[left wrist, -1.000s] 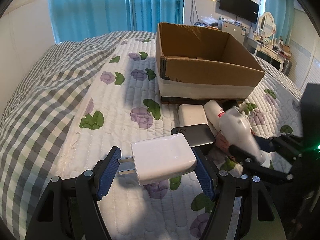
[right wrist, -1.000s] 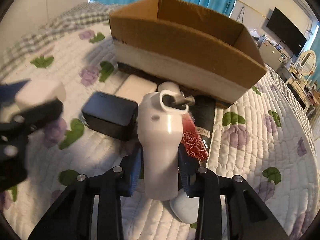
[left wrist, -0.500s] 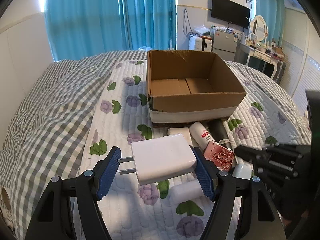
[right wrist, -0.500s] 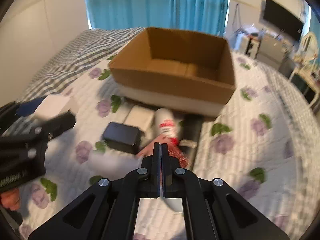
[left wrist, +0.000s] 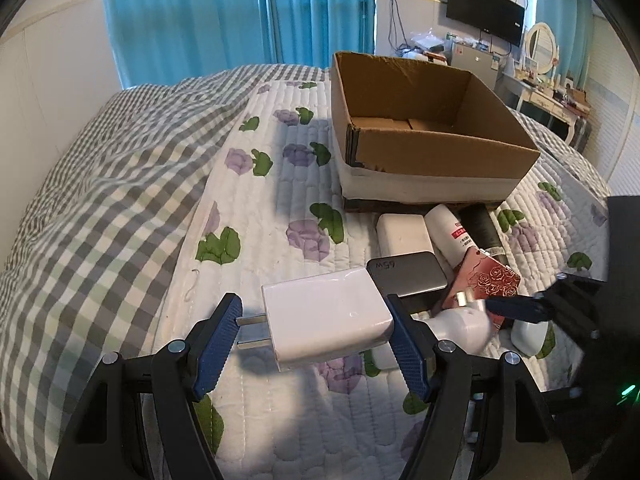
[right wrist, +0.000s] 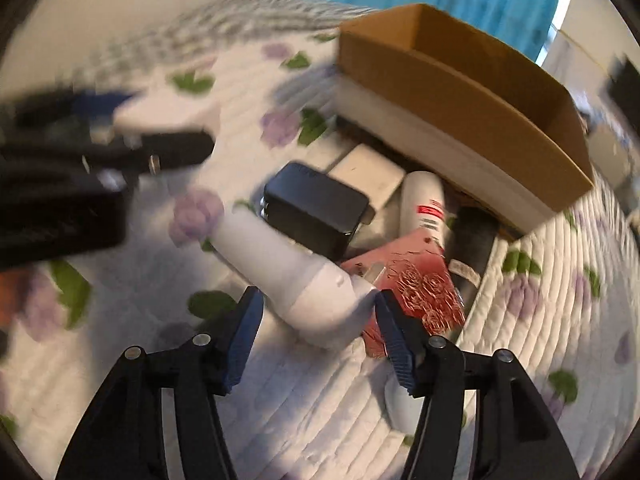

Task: Organize rigid objects
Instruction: 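Grasp the white cylindrical device with the right gripper while the left holds the charger, then lower both held items into the cardboard box and open both grippers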

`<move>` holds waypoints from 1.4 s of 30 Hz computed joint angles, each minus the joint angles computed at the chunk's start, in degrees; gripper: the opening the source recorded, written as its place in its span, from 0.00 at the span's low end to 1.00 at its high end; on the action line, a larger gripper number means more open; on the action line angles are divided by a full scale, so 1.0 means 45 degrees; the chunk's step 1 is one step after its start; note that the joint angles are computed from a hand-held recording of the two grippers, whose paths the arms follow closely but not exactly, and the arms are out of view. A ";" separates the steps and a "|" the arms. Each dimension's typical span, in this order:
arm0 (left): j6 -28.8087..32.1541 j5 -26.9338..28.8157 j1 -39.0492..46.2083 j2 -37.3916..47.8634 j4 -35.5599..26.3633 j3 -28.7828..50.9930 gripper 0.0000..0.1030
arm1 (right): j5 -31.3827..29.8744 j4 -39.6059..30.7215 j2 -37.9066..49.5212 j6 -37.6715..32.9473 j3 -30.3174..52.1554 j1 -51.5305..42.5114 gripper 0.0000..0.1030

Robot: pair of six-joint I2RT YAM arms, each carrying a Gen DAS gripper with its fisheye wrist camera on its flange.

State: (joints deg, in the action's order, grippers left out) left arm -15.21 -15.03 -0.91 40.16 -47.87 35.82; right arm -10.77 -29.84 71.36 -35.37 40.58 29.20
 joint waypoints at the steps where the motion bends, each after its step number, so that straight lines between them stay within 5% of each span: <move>1: 0.0037 0.0127 0.0118 -0.0026 0.0019 -0.0019 0.71 | 0.0135 0.0187 0.0045 -0.0080 -0.0099 0.0130 0.58; 8: 0.0274 0.0818 0.1139 -0.0121 0.0022 -0.0104 0.71 | 0.1110 0.1445 0.1482 -0.0163 0.0018 0.1003 0.59; 19: 0.0046 0.0227 0.0324 -0.0411 -0.0669 0.0805 0.71 | -0.1551 0.0481 -0.1187 0.0462 0.0031 -0.1618 0.57; 25: 0.0536 0.0566 0.0173 0.0717 -0.0679 0.2957 0.71 | -0.2201 -0.0092 -0.1187 0.1318 0.1924 -0.2826 0.57; 33: 0.2101 0.0614 0.0317 0.4046 0.1352 0.5863 0.71 | -0.1867 -0.0612 0.2270 0.2793 0.7132 -0.3286 0.57; 42: 0.2296 0.1262 0.0880 0.6439 0.3478 0.5597 0.71 | -0.1299 -0.0103 0.6745 0.4060 1.0103 -0.2721 0.57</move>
